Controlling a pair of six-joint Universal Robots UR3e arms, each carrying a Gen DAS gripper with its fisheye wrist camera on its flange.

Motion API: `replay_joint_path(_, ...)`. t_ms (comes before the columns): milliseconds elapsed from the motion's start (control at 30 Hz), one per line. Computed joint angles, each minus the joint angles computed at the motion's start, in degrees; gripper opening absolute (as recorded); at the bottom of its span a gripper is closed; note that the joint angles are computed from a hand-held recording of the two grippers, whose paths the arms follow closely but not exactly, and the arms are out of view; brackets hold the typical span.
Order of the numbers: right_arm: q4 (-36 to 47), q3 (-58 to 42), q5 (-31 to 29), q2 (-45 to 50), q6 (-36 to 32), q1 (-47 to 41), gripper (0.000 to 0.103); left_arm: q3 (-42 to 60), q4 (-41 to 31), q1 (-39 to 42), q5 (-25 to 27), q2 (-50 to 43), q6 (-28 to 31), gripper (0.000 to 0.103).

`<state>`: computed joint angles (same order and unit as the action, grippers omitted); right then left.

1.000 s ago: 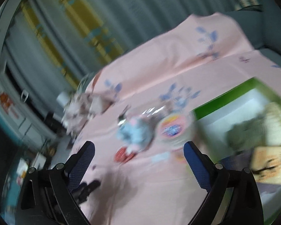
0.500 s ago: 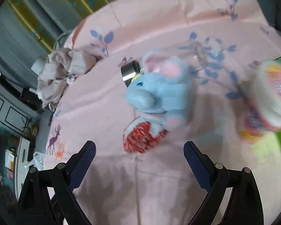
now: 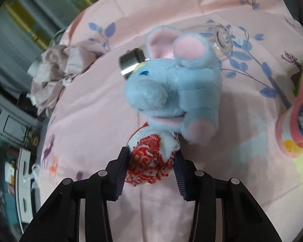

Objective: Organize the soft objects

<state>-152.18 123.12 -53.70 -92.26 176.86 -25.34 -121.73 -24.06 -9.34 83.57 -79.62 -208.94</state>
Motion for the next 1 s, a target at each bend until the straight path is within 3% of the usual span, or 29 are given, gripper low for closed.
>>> replay_joint_path(167,17.6,2.8,0.2,-13.8,-12.4,-5.0,0.045,0.5,0.3,-1.3,0.6,-1.0,1.0,0.101)
replay_joint_path(267,39.1,1.5,6.3,-20.5,-26.2,-12.5,0.045,0.9,-0.1,-1.8,-0.2,-1.6,1.3,0.100)
replay_joint_path(333,45.9,2.1,7.6,-23.6,-30.8,-16.0,0.045,1.0,-0.3,-2.1,-1.4,-2.0,1.5,0.100)
replay_joint_path(433,43.3,6.4,5.9,-27.2,-31.1,-18.3,0.046,2.6,-0.7,-4.4,-0.3,-4.1,1.7,0.100)
replay_joint_path(533,34.8,7.2,0.4,-21.1,-25.0,-15.4,0.047,5.3,-1.5,-8.3,3.3,-8.0,1.3,0.098)
replay_joint_path(567,36.2,6.5,1.2,-20.1,-25.6,-15.8,0.051,5.8,-1.7,-8.9,3.1,-8.9,1.4,0.096)
replay_joint_path(633,39.0,5.3,2.0,-20.0,-27.0,-16.9,0.057,6.2,-2.0,-9.3,1.4,-10.0,1.6,0.094)
replay_joint_path(667,39.5,5.1,1.7,-20.9,-27.1,-17.4,0.069,6.1,-1.9,-9.3,0.4,-10.3,1.8,0.093)
replay_joint_path(733,41.7,6.2,3.8,-24.9,-29.6,-21.1,0.079,6.1,-1.5,-9.6,-1.0,-10.6,2.1,0.089)
replay_joint_path(800,46.0,6.3,5.5,-28.3,-33.0,-25.1,0.080,6.7,-2.2,-10.1,-1.8,-11.0,2.4,0.075)
replay_joint_path(900,49.4,6.7,9.6,-31.3,-37.0,-29.3,0.080,6.7,-3.0,-9.6,-6.6,-11.4,3.3,0.062)
replay_joint_path(1000,50.3,7.2,12.4,-31.3,-39.0,-30.0,0.080,5.3,-0.8,-8.6,-12.9,-11.8,3.7,0.059)
